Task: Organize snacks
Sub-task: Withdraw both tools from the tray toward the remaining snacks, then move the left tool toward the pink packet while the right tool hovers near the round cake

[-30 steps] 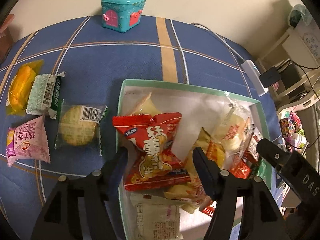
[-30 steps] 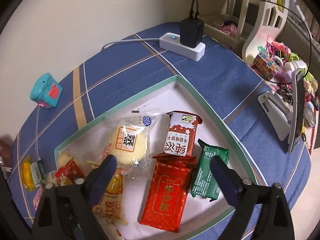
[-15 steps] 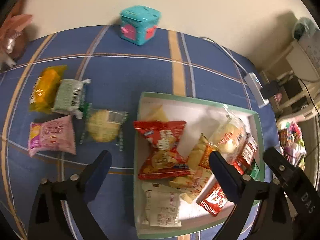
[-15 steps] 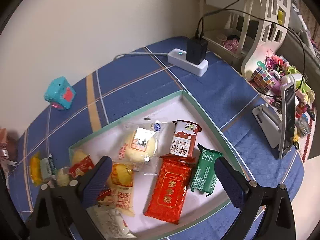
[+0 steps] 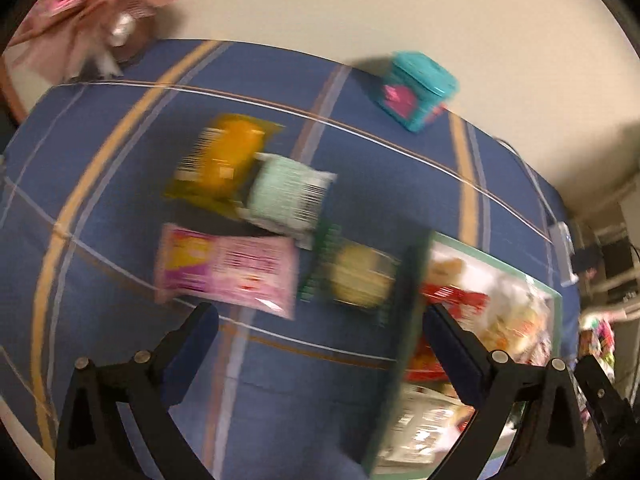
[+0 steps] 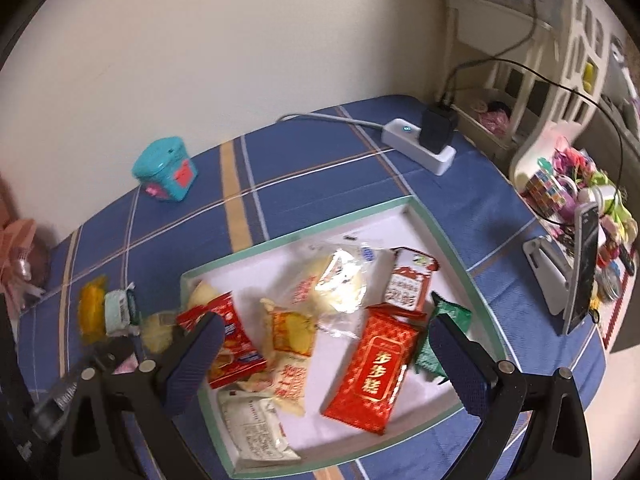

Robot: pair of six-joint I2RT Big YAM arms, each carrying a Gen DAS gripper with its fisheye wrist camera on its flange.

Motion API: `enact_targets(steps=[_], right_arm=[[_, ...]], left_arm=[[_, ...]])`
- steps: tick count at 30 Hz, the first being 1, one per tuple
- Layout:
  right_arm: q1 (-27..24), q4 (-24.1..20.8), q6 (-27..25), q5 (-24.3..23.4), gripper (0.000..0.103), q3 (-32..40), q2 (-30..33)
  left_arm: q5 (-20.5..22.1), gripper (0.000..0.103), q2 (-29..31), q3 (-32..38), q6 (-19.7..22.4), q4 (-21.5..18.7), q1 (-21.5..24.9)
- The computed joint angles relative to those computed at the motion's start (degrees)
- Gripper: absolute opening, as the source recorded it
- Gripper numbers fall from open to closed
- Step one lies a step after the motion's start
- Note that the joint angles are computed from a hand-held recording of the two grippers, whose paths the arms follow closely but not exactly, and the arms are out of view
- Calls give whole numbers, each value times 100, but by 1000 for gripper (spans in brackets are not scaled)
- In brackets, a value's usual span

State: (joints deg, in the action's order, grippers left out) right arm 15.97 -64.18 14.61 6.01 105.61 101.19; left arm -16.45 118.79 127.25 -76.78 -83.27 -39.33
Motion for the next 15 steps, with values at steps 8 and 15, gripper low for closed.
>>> enact_targets(steps=[8,15], right_arm=[[272,40,-188,-417,103,-105,-4],[531,501,-263,-1114,103,-346,-125]], left_arm=[[-225,102,-1056,-1684,-870,220,160],[-560,102,-1734,-2568,-1123,865,204]])
